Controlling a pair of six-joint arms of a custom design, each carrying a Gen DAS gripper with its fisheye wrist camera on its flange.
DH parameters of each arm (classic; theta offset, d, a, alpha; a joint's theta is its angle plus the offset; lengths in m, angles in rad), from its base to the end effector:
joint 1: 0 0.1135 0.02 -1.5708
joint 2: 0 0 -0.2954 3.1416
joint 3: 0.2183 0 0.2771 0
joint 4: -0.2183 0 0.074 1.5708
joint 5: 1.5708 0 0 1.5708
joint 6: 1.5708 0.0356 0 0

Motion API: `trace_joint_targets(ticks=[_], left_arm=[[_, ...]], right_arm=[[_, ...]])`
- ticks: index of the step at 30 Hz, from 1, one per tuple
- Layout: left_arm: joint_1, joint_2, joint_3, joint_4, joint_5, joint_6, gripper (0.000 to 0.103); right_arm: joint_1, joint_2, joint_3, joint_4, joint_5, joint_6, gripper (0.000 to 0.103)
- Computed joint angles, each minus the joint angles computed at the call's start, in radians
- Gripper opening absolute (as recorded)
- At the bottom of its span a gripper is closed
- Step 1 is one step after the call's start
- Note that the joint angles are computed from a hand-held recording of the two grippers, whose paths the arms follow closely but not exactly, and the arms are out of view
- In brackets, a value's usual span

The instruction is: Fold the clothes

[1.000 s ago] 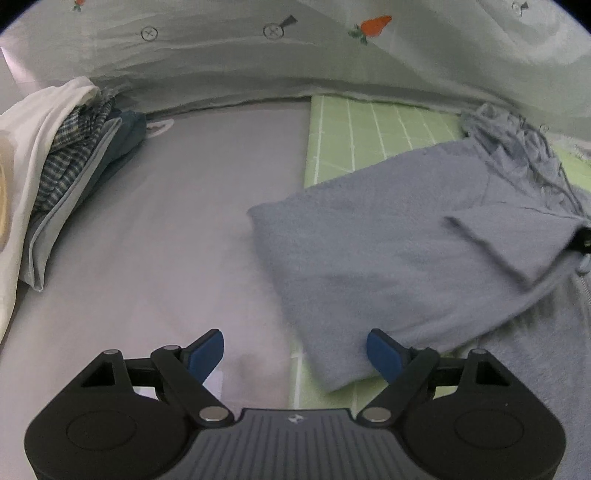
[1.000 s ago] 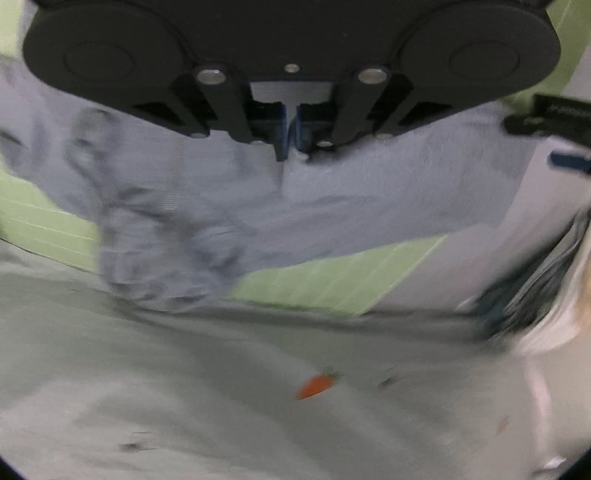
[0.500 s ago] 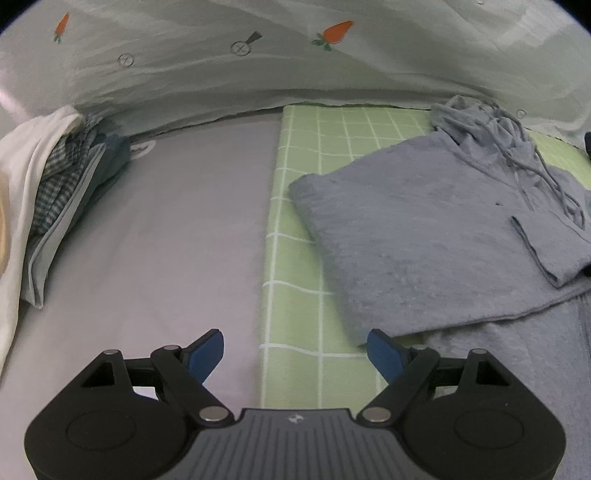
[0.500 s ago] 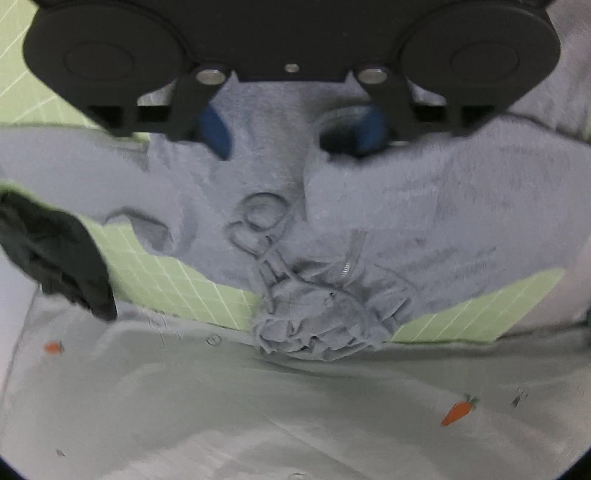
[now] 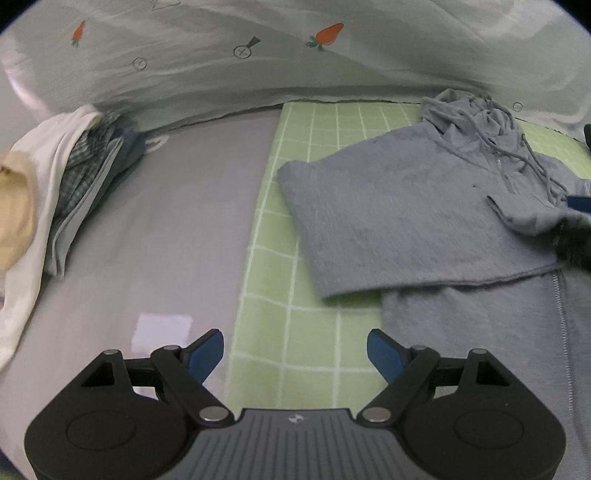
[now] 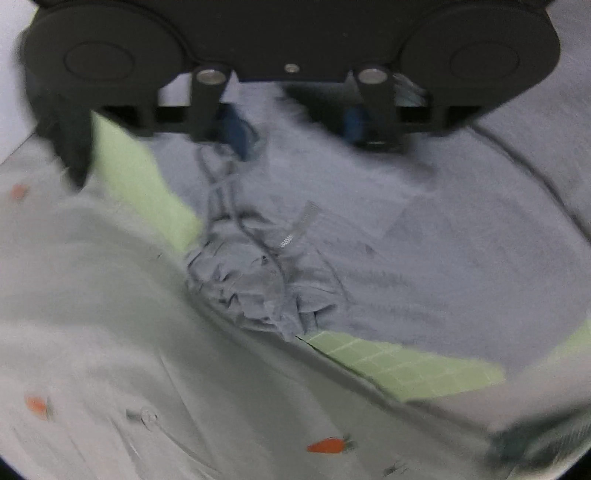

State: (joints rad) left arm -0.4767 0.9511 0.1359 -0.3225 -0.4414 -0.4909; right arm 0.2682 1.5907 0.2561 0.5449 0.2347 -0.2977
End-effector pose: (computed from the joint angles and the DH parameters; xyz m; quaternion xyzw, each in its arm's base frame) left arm 0.1155 -0.0426 0.1018 -0.0538 0.9526 0.0917 0.2850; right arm 0.2182 0.0514 0.0827 -0.2136 0.8943 -0.1138 0.3764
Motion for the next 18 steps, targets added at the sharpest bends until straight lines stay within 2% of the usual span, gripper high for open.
trace_joint_targets(ticks=[2, 4, 8, 11, 14, 16, 18], left_arm=[[-0.093, 0.03, 0.019, -0.038, -0.042, -0.113, 0.085], [-0.17, 0.079, 0.039, -0.052, -0.068, -0.212, 0.085], [-0.262, 0.206, 0.077, -0.016, -0.093, -0.31, 0.085], [-0.308, 0.274, 0.106, -0.003, -0.12, -0.332, 0.085], [-0.286, 0.321, 0.123, 0.021, -0.112, -0.317, 0.085], [-0.24, 0.356, 0.136, 0.058, -0.102, -0.273, 0.085], [-0.188, 0.399, 0.15, 0.105, -0.089, -0.22, 0.086]], right_arm=[[-0.16, -0.108, 0.022, -0.125, -0.199, 0.12, 0.022], [-0.303, -0.168, 0.021, -0.157, -0.311, 0.172, 0.012], [-0.593, -0.223, 0.022, -0.156, -0.467, 0.125, 0.011], [-0.776, -0.13, 0.074, -0.154, -0.521, 0.094, 0.011], [-0.847, -0.037, 0.118, -0.191, -0.573, 0.078, 0.016], [-0.878, 0.018, 0.141, -0.214, -0.6, 0.068, 0.026], [-0.888, 0.052, 0.138, -0.194, -0.614, 0.063, 0.043]])
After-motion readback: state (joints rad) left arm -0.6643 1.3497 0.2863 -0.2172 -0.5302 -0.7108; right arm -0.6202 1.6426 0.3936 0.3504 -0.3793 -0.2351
